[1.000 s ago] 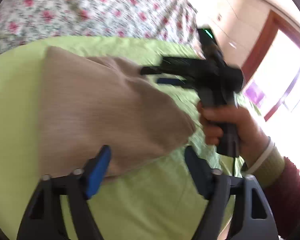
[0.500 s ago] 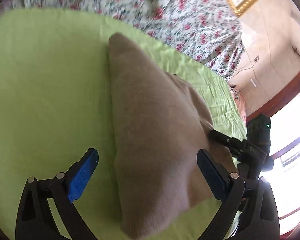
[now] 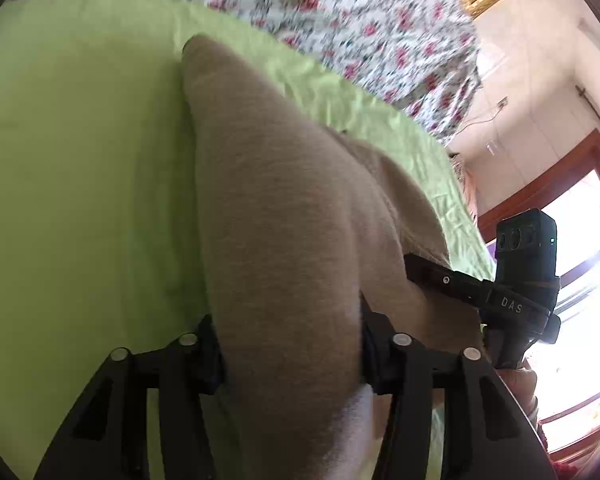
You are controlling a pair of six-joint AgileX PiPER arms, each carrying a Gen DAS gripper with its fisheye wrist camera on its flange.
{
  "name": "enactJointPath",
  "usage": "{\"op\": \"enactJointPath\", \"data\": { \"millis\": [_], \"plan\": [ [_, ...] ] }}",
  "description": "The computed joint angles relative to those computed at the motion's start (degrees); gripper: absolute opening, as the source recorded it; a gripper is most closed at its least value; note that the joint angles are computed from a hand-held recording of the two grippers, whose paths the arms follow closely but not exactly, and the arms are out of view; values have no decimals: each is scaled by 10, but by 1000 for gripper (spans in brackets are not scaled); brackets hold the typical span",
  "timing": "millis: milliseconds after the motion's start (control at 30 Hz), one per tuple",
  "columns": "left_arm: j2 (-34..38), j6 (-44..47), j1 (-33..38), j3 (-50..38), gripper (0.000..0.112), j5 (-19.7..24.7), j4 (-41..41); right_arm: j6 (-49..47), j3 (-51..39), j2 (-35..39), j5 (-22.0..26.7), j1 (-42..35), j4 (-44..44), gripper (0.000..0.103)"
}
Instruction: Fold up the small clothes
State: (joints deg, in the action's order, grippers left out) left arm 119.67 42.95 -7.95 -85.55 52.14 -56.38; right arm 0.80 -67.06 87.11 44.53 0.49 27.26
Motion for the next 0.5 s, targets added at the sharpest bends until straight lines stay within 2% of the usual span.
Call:
{"op": "enactJointPath", "data": {
  "millis": [167, 333, 500],
  "plan": [
    [-114, 74, 78, 114, 50, 11, -15, 1, 11, -16, -29, 67, 39, 37],
    [-207, 126, 181, 203, 50, 28, 7, -15, 9, 21, -92, 167, 89, 37],
    [-234, 174, 266, 242, 50, 45, 2, -23, -32, 82, -123, 236, 115, 37]
  ]
}}
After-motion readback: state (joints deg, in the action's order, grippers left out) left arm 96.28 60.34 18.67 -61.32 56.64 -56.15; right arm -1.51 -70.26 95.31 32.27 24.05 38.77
